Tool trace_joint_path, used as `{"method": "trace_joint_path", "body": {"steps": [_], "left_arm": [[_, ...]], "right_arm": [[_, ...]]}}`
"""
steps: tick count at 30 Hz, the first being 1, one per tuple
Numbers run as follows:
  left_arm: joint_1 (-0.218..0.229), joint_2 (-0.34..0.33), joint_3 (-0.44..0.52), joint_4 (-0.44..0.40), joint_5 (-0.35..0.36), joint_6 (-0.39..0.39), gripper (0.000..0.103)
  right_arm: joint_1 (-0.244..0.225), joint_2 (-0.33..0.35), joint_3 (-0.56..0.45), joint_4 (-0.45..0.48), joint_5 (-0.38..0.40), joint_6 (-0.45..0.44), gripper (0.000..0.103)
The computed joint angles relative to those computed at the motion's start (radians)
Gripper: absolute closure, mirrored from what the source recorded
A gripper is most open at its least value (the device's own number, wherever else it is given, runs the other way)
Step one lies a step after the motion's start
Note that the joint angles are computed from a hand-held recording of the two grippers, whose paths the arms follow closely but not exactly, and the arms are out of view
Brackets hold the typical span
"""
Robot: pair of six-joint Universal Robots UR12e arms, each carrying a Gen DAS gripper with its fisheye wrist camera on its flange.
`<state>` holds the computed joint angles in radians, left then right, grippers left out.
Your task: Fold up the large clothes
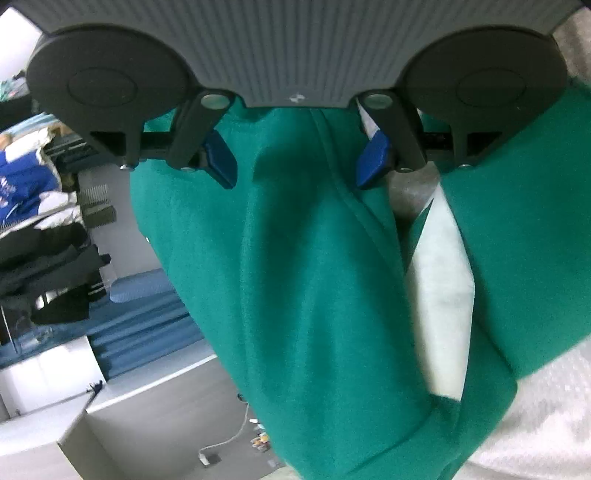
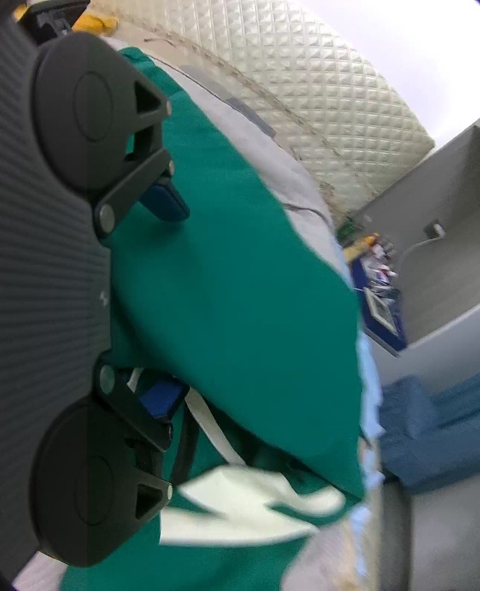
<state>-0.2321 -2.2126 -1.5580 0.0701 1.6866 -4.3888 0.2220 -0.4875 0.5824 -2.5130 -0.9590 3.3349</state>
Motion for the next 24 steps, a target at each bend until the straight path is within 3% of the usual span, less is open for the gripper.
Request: {"method": "trace_joint_path", "body": {"steps": [2,3,7,9,12,15,19,22,24], "left_arm": [[0.005,-0.007,0.006,0.0,-0.008,-0.01,0.028],[0.007,-0.01,0.009,-0.002,-0.01,-0.013,0.028],[0.01,-0.007,0.01,-0.026,-0.003,-0.032,0.028],[0.008,-0.005,0.021,-0.064,0.007,-0.019,0.028],[0.002,0.001,0.026,-0.111,0.04,-0.017,0.028],[0.007,-0.001,0.025,-0.103,0.037,-0.034,0.028],[0.019,-0.005,0.021,-0.085,0.007,-0.025,0.027],[0.027,-0.01,0.014,-0.056,-0.014,-0.021,0.029],[0.03,-0.016,0.014,-0.047,-0.024,-0.021,0.033]], "right_arm": [[0.0,0.056,-0.094,0.068,0.036,-0.043,0.012],[-0.001,0.07,-0.117,0.083,0.057,-0.046,0.019],[-0.006,0.07,-0.103,0.061,0.112,-0.015,0.036],[-0.008,0.067,-0.096,0.035,0.127,-0.019,0.059],[-0.015,0.054,-0.07,-0.024,0.164,-0.01,0.081],[-0.019,0.038,-0.034,-0.11,0.196,0.012,0.088],[-0.035,0.003,0.036,-0.276,0.285,0.077,0.09],[-0.035,-0.014,0.066,-0.283,0.265,0.049,0.09],[-0.033,-0.003,0.042,-0.24,0.244,0.06,0.09]]}}
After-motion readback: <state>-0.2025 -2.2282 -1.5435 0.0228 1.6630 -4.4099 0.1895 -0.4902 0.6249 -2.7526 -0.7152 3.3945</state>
